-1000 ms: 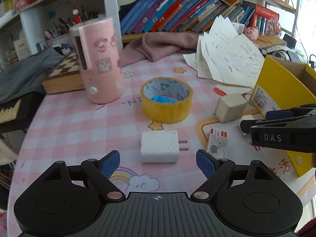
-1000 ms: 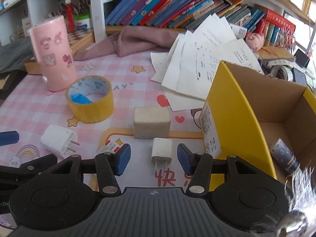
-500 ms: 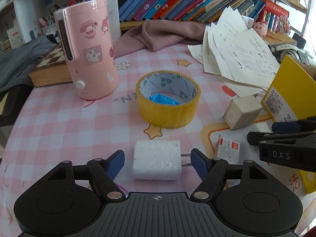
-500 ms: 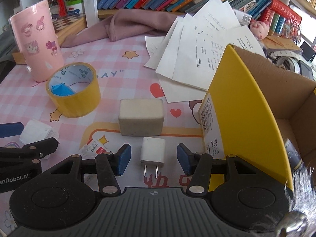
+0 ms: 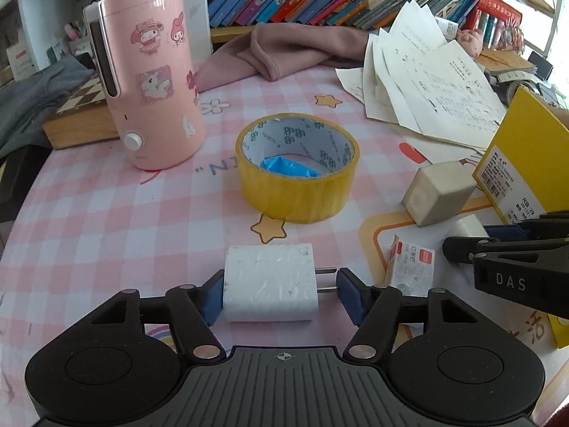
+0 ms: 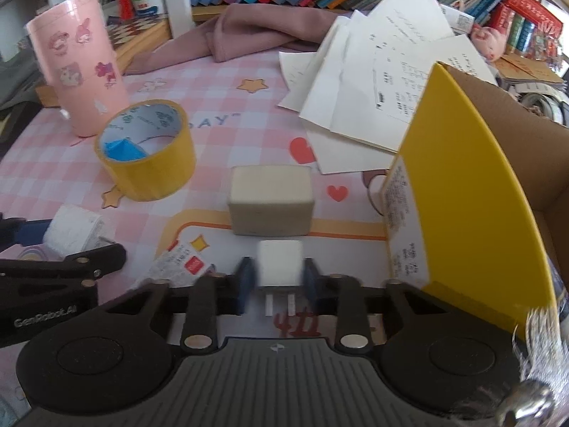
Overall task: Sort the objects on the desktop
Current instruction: 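Lift both chargers and carry them toward the yellow box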
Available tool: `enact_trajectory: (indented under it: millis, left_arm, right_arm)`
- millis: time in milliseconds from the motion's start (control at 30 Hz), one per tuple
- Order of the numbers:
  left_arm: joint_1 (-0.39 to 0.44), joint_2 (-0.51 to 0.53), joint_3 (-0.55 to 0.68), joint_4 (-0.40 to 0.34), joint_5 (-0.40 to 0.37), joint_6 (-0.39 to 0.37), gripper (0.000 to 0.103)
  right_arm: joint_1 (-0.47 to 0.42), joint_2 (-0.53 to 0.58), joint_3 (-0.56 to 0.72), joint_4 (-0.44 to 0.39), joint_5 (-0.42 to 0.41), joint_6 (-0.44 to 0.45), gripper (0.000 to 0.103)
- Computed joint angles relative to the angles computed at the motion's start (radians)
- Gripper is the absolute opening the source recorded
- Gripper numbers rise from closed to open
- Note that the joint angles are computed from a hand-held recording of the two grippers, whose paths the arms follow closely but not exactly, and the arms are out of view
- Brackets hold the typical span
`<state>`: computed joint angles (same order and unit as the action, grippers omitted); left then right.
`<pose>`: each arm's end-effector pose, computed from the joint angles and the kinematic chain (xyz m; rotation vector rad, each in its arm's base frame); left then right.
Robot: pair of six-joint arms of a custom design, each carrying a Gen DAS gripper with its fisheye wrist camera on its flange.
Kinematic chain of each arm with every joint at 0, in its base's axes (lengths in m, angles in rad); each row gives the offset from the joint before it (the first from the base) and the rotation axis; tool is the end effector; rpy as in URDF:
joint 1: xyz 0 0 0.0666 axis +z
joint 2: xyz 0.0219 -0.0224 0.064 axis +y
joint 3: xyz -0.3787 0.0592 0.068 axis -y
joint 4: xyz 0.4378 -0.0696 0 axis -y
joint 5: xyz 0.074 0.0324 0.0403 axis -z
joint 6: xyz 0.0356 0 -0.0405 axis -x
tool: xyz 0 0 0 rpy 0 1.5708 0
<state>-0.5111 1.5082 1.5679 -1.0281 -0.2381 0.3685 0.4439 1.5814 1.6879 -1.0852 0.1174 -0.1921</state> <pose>0.4962 -0.2691 0.4493 0.0854 2.4989 -0.0600 0.5349 0.2493 0.4642 -0.2740 2.5276 0.1005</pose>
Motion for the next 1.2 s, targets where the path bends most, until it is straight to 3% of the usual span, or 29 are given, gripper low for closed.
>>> enact_trajectory:
  millis: [133, 633, 1000, 1200]
  left_arm:
    - [0.007, -0.011, -0.003, -0.001, 0.022, 0.029, 0.064]
    - [-0.006, -0.149, -0.033, 0.058, -0.027, 0.116, 0.064]
    - [-0.073, -0.286, -0.106, 0.064, -0.048, 0.164, 0.064]
    - [-0.136, -0.369, -0.162, 0.055, -0.076, 0.196, 0.064]
  right_arm:
    - [-0.002, -0.009, -0.004, 0.012, -0.011, 0.001, 0.025]
    - [0.002, -0.126, -0.044, 0.137, -0.04, 0.076, 0.025]
    - [0.034, -0.278, -0.143, 0.135, -0.066, 0.08, 0.025]
    - [0.075, -0.394, -0.233, 0.13, -0.014, 0.046, 0.025]
